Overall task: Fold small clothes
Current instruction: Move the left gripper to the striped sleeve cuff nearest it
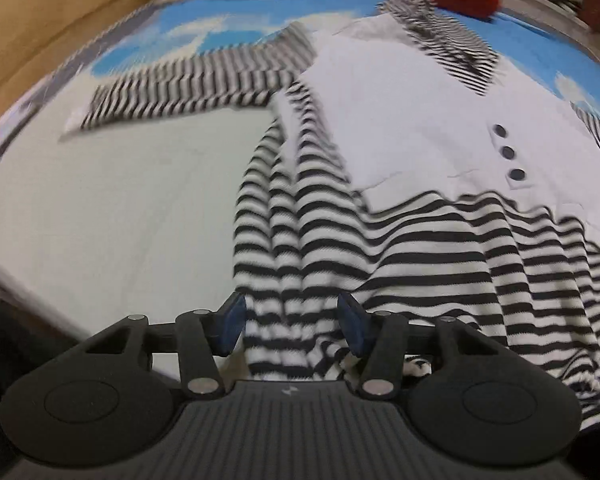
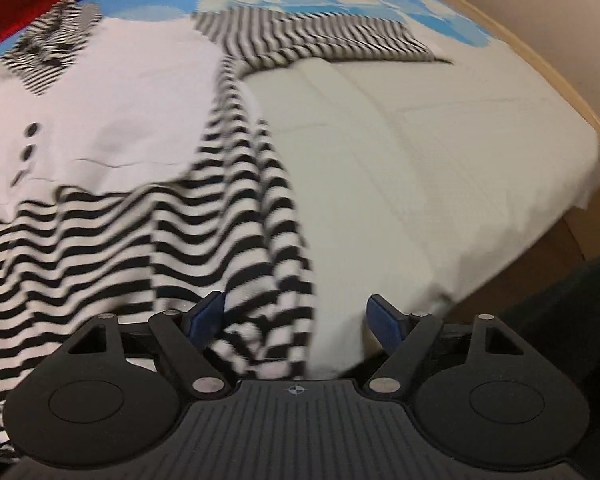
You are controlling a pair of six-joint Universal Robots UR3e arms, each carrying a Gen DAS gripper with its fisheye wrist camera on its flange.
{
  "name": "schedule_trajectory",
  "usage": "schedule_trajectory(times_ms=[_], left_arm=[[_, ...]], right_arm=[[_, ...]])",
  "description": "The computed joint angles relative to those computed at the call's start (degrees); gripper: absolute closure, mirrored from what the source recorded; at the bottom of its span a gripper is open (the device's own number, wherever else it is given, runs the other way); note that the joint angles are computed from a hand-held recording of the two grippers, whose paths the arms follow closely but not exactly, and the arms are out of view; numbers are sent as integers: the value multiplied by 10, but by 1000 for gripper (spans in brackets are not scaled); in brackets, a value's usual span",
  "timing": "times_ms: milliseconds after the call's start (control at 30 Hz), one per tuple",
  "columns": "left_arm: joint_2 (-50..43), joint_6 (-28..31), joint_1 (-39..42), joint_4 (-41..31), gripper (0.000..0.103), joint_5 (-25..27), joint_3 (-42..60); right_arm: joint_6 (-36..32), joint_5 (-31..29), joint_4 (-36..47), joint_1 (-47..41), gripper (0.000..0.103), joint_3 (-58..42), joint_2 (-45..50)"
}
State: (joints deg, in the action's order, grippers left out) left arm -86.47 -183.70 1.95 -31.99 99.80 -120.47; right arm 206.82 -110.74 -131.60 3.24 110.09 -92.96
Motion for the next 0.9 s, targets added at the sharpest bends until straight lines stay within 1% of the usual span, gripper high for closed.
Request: schedule_trajectory(times_ms=[33,67,100,133,167,200,233,267,300,333,367,400,433,467,500,533,567,600,633,667,733,833,900], left_arm=[[-11,-3,-1,-23,46,6,11],[-22,-15,3,-62,46,12,25],[-19,-24,18,-71,45,-2,19],[-11,-22,25,-72,45,-7,16],[-11,-15,11,-65,46,12,22],[-7,-11,-5,-35,46,32,17],[4,-10,-12,-1,46,31,5],[19,-5,-6,23,45,4,-8],[25,0,-3,38,43,-23,-12],[25,7,-3,48,41,-46,-12],[20,13,-5,49,38,-60,-9],[13,16,-6,36,37,-74,-2],[5,17,1,14,37,-90,5],[-6,11,3,-23,37,-95,20],[-23,5,2,-60,38,-86,38],[-26,-1,1,-79,38,-79,43],[-25,-2,0,-76,38,-79,44],[-21,-2,-4,-71,37,-76,47],[-13,0,-6,-54,37,-78,44],[-4,5,-6,-36,37,-82,39],[13,11,-7,-7,37,-85,27],[26,15,-3,20,34,-93,37],[17,22,0,17,29,-100,78]], right_arm=[[-2,5,0,-5,33,3,-6],[-5,6,0,-6,36,5,-10],[-7,2,-1,-5,44,4,-10],[-7,-2,-1,-4,47,2,-9],[-5,-3,4,-4,47,-2,-9],[1,-4,14,-1,47,-10,-9],[7,-9,22,4,47,-22,-6],[9,-16,17,9,47,-31,-3],[10,-25,-1,19,47,-35,0],[3,-32,-24,27,44,-31,-4],[-9,-41,-58,38,43,-24,-6],[-23,-44,-89,46,39,-18,-6],[-37,-43,-116,53,33,-12,-4],[-49,-36,-128,56,32,-12,0],[-56,-17,-119,52,30,-15,3],[-58,11,-92,42,30,-21,4],[-57,38,-42,28,30,-34,10],[-50,45,0,22,30,-48,20],[-37,43,33,20,30,-59,29],[-26,47,41,13,30,-59,28],[-24,53,24,7,30,-55,16],[-41,29,-51,22,30,-40,4],[-50,18,-103,31,30,-26,-9]])
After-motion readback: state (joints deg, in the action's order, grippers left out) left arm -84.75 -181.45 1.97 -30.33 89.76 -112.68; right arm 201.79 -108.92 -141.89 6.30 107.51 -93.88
